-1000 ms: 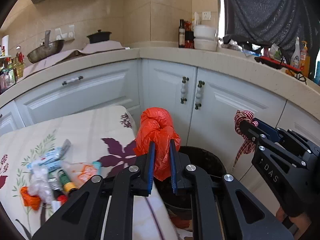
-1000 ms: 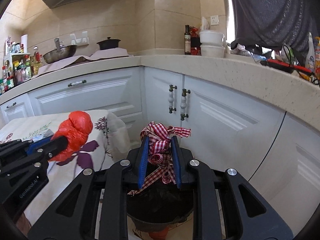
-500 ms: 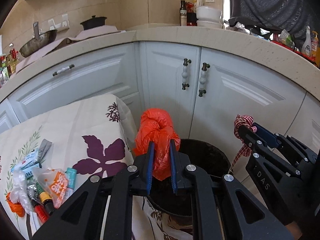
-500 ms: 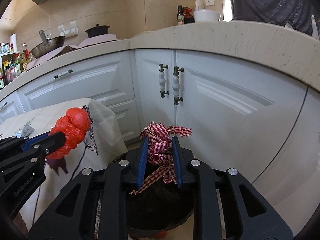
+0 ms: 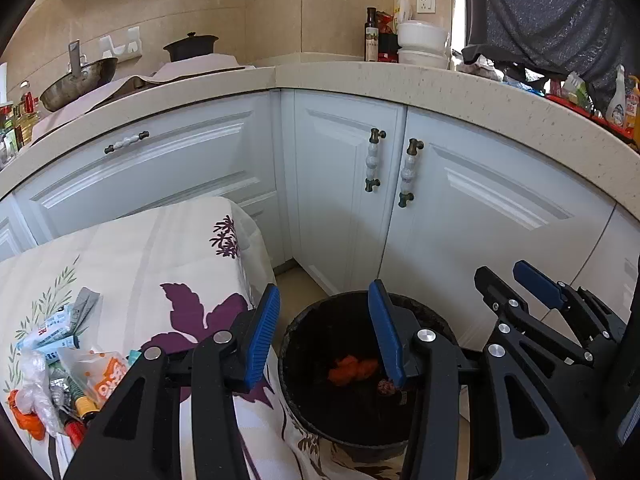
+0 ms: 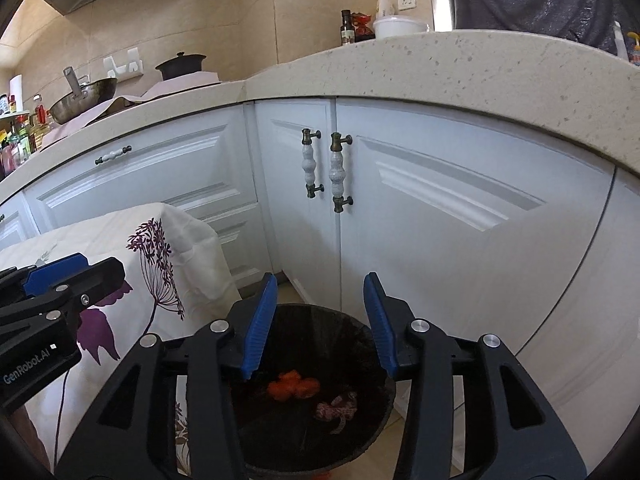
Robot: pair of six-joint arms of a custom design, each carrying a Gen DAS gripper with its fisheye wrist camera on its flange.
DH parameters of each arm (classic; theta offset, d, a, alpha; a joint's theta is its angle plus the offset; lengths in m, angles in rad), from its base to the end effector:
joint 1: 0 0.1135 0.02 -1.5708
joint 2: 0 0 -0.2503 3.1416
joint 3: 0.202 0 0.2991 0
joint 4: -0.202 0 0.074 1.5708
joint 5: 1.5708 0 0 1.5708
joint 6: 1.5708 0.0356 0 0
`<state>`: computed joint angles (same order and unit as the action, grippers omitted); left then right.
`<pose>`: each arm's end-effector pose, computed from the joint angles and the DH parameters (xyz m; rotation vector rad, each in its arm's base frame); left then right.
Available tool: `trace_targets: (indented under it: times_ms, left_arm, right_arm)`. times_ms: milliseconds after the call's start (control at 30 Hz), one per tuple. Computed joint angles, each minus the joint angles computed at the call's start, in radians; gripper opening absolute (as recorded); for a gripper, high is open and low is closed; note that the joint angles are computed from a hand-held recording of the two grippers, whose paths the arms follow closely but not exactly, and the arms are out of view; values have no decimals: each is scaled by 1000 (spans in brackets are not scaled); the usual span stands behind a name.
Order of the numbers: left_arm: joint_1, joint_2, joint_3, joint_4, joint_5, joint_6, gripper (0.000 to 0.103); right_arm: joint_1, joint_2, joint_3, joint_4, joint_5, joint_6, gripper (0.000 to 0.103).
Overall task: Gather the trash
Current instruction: 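Carry the red bag and ribbon over the black bin and release both, then move both tools back to the table and grasp the white paper strip with the right gripper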
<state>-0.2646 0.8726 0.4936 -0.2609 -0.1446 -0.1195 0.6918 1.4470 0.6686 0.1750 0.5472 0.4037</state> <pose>0.2341 -0.0581 0.1873 0.0797 2.2020 -0.0545 0.2627 0.1936 0.1396 0.0048 2.0774 0.0699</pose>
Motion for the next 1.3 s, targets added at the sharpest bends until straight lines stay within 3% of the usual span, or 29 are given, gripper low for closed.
trace_targets:
  times_ms: [167,433,700,1000,1300]
  left_arm:
    - [28,-109,-15,-67,18,11,49]
    - [186,-408,-76,-273,95,94,53]
    - [687,-625,-98,-494,405,316,57]
    - [1314,-475,-87,-508,744,670,58]
    - [1607,-224,-46,-427,859,858,59]
  right_arm:
    - [39,-63,-11,-52,40,26,46]
    - [193,-135,6,-148,131,98,52]
    - [381,-40,129,-192,165,153,54]
    - [554,179,335,-236,164,194,54]
    - [641,384,535,-311,109,206,54]
